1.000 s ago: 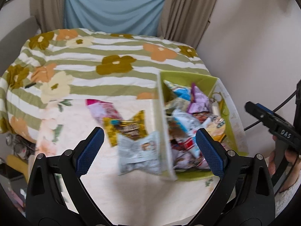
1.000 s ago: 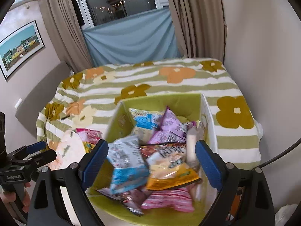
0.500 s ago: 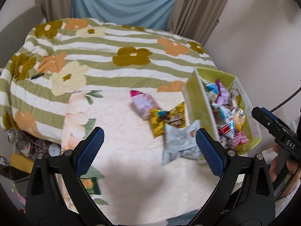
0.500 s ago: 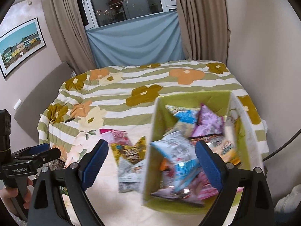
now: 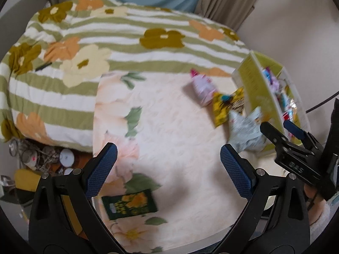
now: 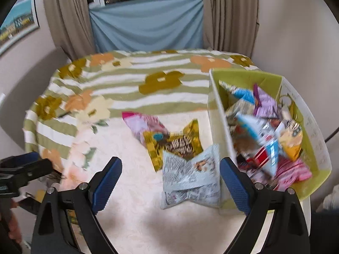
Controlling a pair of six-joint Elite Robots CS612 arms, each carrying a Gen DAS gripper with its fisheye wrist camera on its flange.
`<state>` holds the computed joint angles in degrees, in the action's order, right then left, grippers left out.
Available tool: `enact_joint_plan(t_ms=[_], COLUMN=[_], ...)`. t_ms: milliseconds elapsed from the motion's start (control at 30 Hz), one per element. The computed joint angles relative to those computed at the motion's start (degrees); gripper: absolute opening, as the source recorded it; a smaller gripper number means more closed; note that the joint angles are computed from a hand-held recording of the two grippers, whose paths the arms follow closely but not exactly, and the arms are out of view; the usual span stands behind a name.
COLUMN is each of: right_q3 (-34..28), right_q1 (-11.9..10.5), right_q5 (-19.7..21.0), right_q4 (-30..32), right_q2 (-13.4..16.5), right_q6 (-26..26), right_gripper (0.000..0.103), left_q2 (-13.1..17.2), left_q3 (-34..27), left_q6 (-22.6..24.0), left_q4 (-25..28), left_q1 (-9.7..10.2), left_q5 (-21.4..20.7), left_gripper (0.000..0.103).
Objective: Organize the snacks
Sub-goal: 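Move both tools back over the remaining snacks, then grasp the green cracker packet with the left tool while the right tool grasps the grey print packet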
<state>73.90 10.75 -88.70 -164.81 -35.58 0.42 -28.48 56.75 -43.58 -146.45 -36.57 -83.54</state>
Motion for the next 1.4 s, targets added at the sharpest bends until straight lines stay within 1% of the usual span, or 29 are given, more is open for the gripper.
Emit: enact_joint_plan(t_ms=[67, 133, 167, 333, 400, 500, 600, 667, 767, 867, 900, 967, 1000, 1133, 1200, 1300, 1400], right_q3=[-1.1, -1.9, -2.2, -4.0, -4.8, -5.5, -6.4, -6.8, -6.7, -6.4, -6.2, -5.8, -5.4, -4.8, -4.3, -4.4, -3.3], right_q1=[0.8, 1.5, 1.6, 2.9, 3.2, 3.5, 3.8, 3.9, 3.7, 3.2, 3.1, 3.0, 2.7, 2.2, 1.8, 1.7, 1.4], right_q5=[-3.1, -6.0, -6.9, -12.7, -15.4, -18.4, -21.1, -22.3, -21.5, -19.2, -18.7, -18.2, -16.7, -13.0, -11.0, -9.5, -8.1], right_q4=[1.0, 1.3, 1.5, 0.7, 0.2, -1.5, -2.5, -2.7, -3.2, -2.4, -2.3, -2.7, -2.5, -0.4, 1.0, 1.9, 1.0], right_q2=[1.3, 2.4, 2.8, 5.2, 6.2, 7.4, 8.6, 9.2, 9.5, 9.3, 9.3, 9.2, 8.9, 8.3, 7.8, 7.8, 7.2], right_q6=[0.0, -0.7, -1.1, -4.8, -6.2, -8.4, -11.4, -12.8, -13.9, -13.5, -13.6, -14.4, -14.2, -12.0, -10.3, -9.8, -10.3], right_gripper=[0.092, 0.092, 0.092, 0.092, 0.092, 0.092, 0.092, 0.092, 0.092, 0.092, 0.092, 0.092, 0.092, 0.092, 0.091, 0.091, 0.091], left_q2=[-0.1, -0.2, -0.3, -0.6, -0.9, -1.2, -0.7, -0.1, 0.7, 1.7, 1.9, 2.3, 2.6, 3.7, 4.3, 4.0, 3.6], left_q3=[1.1, 2.8, 3.3, 6.5, 7.5, 8.8, 8.5, 8.0, 7.0, 5.8, 5.4, 4.6, 4.1, 2.3, 1.0, 0.9, 0.8], left_q6=[-1.1, -3.3, -4.1, -9.3, -10.9, -12.1, -13.9, -15.3, -16.5, -18.2, -18.3, -17.7, -17.3, -15.0, -13.9, -14.7, -16.1], left_q4=[0.1, -0.1, -0.1, -0.4, -0.3, 0.3, 2.7, 3.7, 6.1, 8.5, 9.2, 10.1, 10.4, 9.1, 9.3, 9.2, 12.6], left_q1=[0.16, 0.18, 0.15, -0.55, -1.14, -2.69, -3.62, -3.87, -4.25, -4.3, -4.47, -4.65, -4.73, -4.81, -4.78, -4.83, -5.02], left_q5=[-0.5, -1.1, -1.1, -1.2, 0.2, 5.1, 6.7, 5.9, 6.7, 6.4, 7.4, 8.2, 8.5, 8.4, 8.2, 8.9, 11.2], left_gripper=[0.097, 0.097, 0.097, 0.097, 0.097, 0.097, 0.097, 0.097, 0.097, 0.097, 0.097, 0.097, 0.097, 0.097, 0.097, 0.097, 0.097])
